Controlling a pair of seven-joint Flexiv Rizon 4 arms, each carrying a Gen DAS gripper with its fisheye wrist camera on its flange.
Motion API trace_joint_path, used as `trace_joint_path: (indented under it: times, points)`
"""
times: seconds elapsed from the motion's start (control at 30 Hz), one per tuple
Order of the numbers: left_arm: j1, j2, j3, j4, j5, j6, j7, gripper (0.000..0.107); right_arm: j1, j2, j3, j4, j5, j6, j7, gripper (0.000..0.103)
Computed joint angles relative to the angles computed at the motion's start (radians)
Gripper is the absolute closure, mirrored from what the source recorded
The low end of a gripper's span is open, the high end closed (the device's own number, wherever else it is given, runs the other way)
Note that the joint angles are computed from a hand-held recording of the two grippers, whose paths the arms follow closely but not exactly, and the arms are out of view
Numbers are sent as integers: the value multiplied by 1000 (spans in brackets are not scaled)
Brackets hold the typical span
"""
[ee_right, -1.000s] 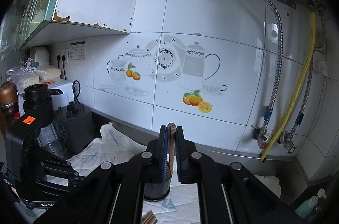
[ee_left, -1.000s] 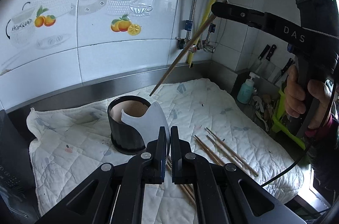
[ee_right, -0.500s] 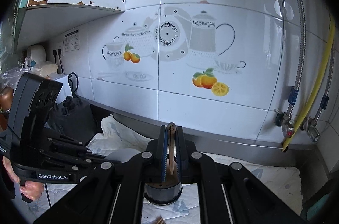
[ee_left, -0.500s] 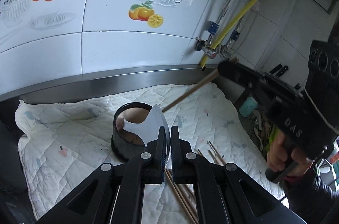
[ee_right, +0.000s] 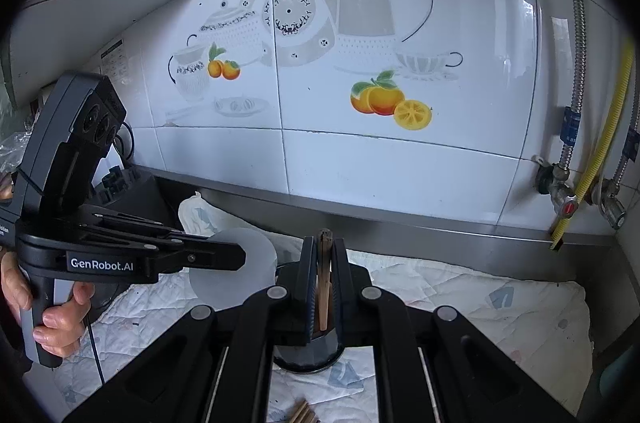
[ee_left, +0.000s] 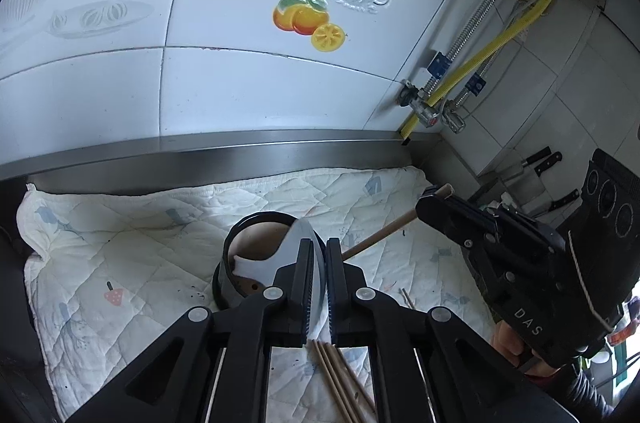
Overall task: Organize utensils
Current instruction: 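Lower the paddle into the black holder with the left tool while the right inserts the chopstick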
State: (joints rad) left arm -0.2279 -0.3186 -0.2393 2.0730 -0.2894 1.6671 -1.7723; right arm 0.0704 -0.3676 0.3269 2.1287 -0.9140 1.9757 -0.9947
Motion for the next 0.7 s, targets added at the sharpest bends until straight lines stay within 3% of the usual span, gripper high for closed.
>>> trace_joint_path:
  times: [0.03, 0.1, 0.13, 0.2, 0.23, 0.3, 0.4, 0.47, 0.57, 0.63, 0.7]
  points:
    - [14, 0, -18, 6, -6, 9, 1, 87, 11, 4, -9, 3, 12, -3, -11, 93]
    - [-18, 3, 21, 13, 0, 16, -21, 66, 24, 11, -17, 7, 33, -12, -26, 93]
    - [-39, 2, 46, 13, 5, 22, -35, 62, 44, 18, -31, 14, 60, -12, -45, 92]
    - [-24, 8, 29, 28, 8, 38, -43, 62, 89, 36, -61, 29, 131, -17, -94, 87]
    - [-18, 10, 23, 33, 10, 44, -47, 62, 70, 34, -43, 28, 124, -17, -92, 84]
    - [-17, 17, 22, 41, 17, 49, -54, 62, 50, 33, -26, 30, 122, -12, -93, 66]
    - [-60, 27, 70, 42, 32, 50, -72, 62, 146, 63, -91, 54, 244, -3, -178, 52]
    - [-133, 36, 152, 37, 48, 35, -96, 62, 172, 76, -101, 59, 293, -12, -214, 51]
    - [-306, 43, 345, 20, 112, 9, -172, 62, 198, 98, -110, 72, 354, -17, -257, 50]
    - [-398, 49, 446, 13, 170, -10, -237, 62, 172, 110, -86, 83, 352, -13, -258, 50]
    - [-464, 56, 519, 9, 227, -28, -296, 62, 184, 136, -93, 103, 381, -14, -276, 50]
